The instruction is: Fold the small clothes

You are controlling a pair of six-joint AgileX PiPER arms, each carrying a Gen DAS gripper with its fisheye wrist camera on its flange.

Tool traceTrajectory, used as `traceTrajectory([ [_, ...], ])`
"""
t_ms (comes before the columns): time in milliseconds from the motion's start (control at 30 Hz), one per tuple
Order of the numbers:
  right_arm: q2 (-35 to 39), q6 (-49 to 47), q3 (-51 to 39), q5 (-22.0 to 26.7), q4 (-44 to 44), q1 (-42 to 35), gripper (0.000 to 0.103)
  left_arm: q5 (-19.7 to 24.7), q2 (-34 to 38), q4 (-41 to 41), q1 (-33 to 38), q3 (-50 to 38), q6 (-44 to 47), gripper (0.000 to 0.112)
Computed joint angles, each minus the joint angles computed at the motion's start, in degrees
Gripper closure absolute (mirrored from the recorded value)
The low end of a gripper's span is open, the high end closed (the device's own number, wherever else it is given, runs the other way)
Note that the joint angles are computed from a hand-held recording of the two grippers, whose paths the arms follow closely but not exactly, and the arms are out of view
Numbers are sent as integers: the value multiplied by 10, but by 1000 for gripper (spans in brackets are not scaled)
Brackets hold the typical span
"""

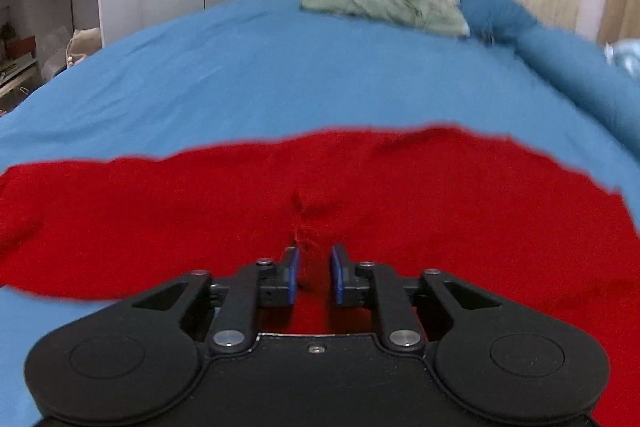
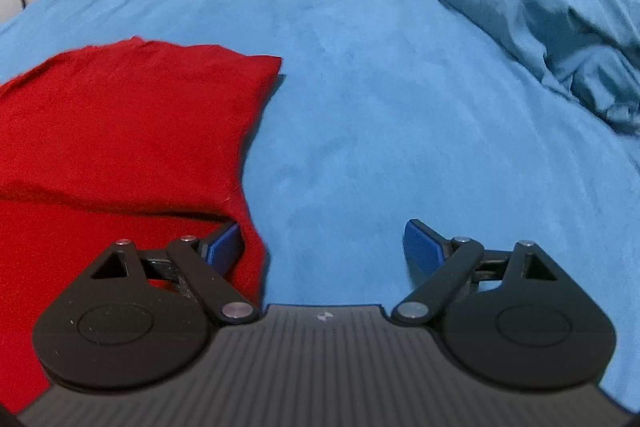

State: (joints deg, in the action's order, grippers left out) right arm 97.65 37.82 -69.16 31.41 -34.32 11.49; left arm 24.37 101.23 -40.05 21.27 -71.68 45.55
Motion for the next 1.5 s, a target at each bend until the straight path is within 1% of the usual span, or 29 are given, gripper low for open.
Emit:
traceTrajectory([
  [33,-12,-1,8,-1,-14,12,1,10,-17,-9,9,14,27,70],
  [67,-31,-16,21,-17,-14,25,1,-2,-35,0,6,30,32,47],
  [100,-44,-43,28,-36,7,32,0,-27,-53,7,0,48,36,38],
  [133,-49,-75,27,-54,41,39,0,-48,-68,-9,-4,61,59,31],
  [167,-48,-97,24,-65,70,46,0,-45,-73,-47,-4,61,96,30],
  [200,-38,-120,11,-75,102,55,0,-25,-68,-72,-2,48,110,30],
  [233,-24,-119,-2,-81,111,63,0,-9,-58,-77,-5,31,101,30],
  [333,37,-49,-41,-107,81,77,0,6,-25,-62,-26,-11,66,30],
  [367,52,-32,-51,-106,76,76,0,14,-10,-61,-32,-26,61,30],
  [433,80,40,-66,-77,36,73,0,31,18,-54,-41,-51,48,30],
  [467,81,71,-54,-80,28,65,0,43,34,-46,-41,-63,41,30],
  [500,70,78,-33,-106,36,57,0,52,47,-23,-43,-73,17,29],
  [533,61,73,-21,-117,45,52,0,59,60,-8,-42,-80,3,30],
  [600,57,39,-32,-107,71,53,0,60,68,-38,-33,-75,42,30],
  [667,57,40,-41,-130,64,54,0,50,62,-63,-31,-59,80,29],
  [700,68,37,-59,-138,59,52,0,50,64,-49,-35,-66,64,28],
  [800,143,6,-167,-104,78,48,0,55,67,-34,-38,-74,42,26],
  [867,201,7,-246,-71,86,42,0,61,72,-26,-42,-85,23,26],
  [933,256,-9,-327,-26,119,29,0,70,78,-32,-37,-93,26,26],
  [967,275,-14,-354,-7,139,21,0,68,77,-34,-39,-91,26,26],
  [1000,285,-14,-369,-5,144,17,0,67,75,-40,-37,-86,33,26],
  [1033,281,0,-360,-7,130,19,0,66,75,-39,-37,-86,32,26],
  [1100,290,-16,-387,20,135,22,0,63,72,-33,-40,-84,23,26],
  [1167,274,-20,-375,26,129,29,0,68,64,-28,-37,-80,8,26],
  [1233,229,-10,-321,-5,124,35,0,91,53,-23,-28,-87,-22,26],
  [1300,183,12,-265,-38,110,46,0,111,34,-36,-14,-86,-28,26],
  [1333,163,23,-250,-39,100,55,0,114,16,-38,-7,-79,-30,26],
  [1433,115,77,-240,14,30,108,0,127,-31,-9,14,-72,-61,26],
  [1500,93,67,-246,39,34,137,0,154,-60,-24,47,-71,-59,26],
])
